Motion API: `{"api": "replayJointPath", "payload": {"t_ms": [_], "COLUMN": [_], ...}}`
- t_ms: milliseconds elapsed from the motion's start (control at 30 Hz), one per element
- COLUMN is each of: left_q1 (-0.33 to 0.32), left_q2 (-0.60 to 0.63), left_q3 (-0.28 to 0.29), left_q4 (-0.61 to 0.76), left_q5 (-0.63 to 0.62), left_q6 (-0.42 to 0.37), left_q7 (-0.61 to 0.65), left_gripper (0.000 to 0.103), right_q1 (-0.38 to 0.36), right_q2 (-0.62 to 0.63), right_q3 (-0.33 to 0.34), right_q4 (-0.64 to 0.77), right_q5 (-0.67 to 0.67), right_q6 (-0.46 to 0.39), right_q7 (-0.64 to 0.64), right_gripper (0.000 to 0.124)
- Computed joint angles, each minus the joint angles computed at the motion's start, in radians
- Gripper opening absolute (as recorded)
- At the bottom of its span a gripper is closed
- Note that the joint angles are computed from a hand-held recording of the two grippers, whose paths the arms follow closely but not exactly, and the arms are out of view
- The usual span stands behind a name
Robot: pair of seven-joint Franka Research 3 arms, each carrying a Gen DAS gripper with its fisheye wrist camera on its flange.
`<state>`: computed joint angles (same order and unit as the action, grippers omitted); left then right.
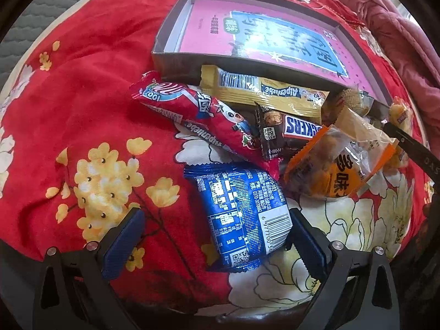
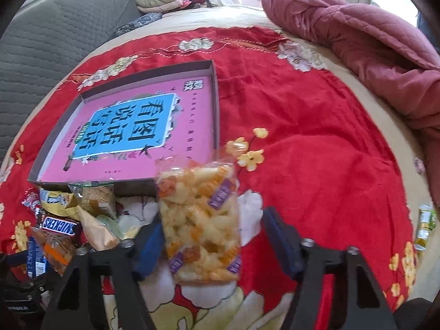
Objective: Organize snacks
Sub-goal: 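Grasp the blue biscuit packet with the left gripper while the right grasps the clear puffed-snack bag, then carry the blue packet with the left gripper while the right carries the puffed-snack bag into the tray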
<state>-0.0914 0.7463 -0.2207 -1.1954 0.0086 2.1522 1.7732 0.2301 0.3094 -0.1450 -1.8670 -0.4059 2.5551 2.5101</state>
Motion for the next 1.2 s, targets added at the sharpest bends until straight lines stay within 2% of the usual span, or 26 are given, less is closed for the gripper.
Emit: {"api": "replayJointPath", "payload": {"t_ms": [67,100,133,200,267,567,900,1200], "left_q1": [0.001,0.003,0.005,0.016,0.017,0.042,0.08,0.079], "left_q2": [-0.005,-0.013,-0.021,-0.029,-0.035,-0.028,-0.104,-0.096], "left_q3": [-0.002,-0.003,-0.006,-0.019,-0.023,-0.037,-0.046,-0.04], "left_q4": [-0.008,-0.022,-0.033,-0.044,-0.048,-0.009,-0.083,-0.041], "left_q5": [-0.003,-0.005,-0.007,-0.025,-0.031,-0.094,-0.162,-0.177], "left_q6": [0.006,0.016,0.03,0.045,0.049,0.004,0.047,0.079], "left_q7": [-0.002,0.0,0.004,0.022,0.036,0.063,0.123,0.103], "left_gripper": [0.099,0.094,0.09,0.067,0.054,0.053,0.052,0.052], "right_q1": [-0.007,-0.006,-0.004,0.0,0.0,0.006,0.004,0.006], "right_q2": [0.006,0.007,0.009,0.007,0.002,-0.038,-0.066,-0.056], "right_q3": [0.006,0.006,0.004,-0.002,-0.004,-0.015,-0.024,-0.029], "right_q4": [0.003,0.004,0.006,0.002,-0.007,-0.053,-0.089,-0.079], "right_q5": [0.013,0.014,0.014,0.008,0.014,-0.005,-0.05,-0.043], "right_q6": [0.014,0.019,0.025,0.037,0.055,0.134,0.218,0.285], "right_q7": [-0.021,-0.028,-0.031,-0.028,-0.023,0.012,0.07,0.036], "right_gripper": [0.051,0.046,0.046,0.046,0.046,0.046,0.046,0.046]}}
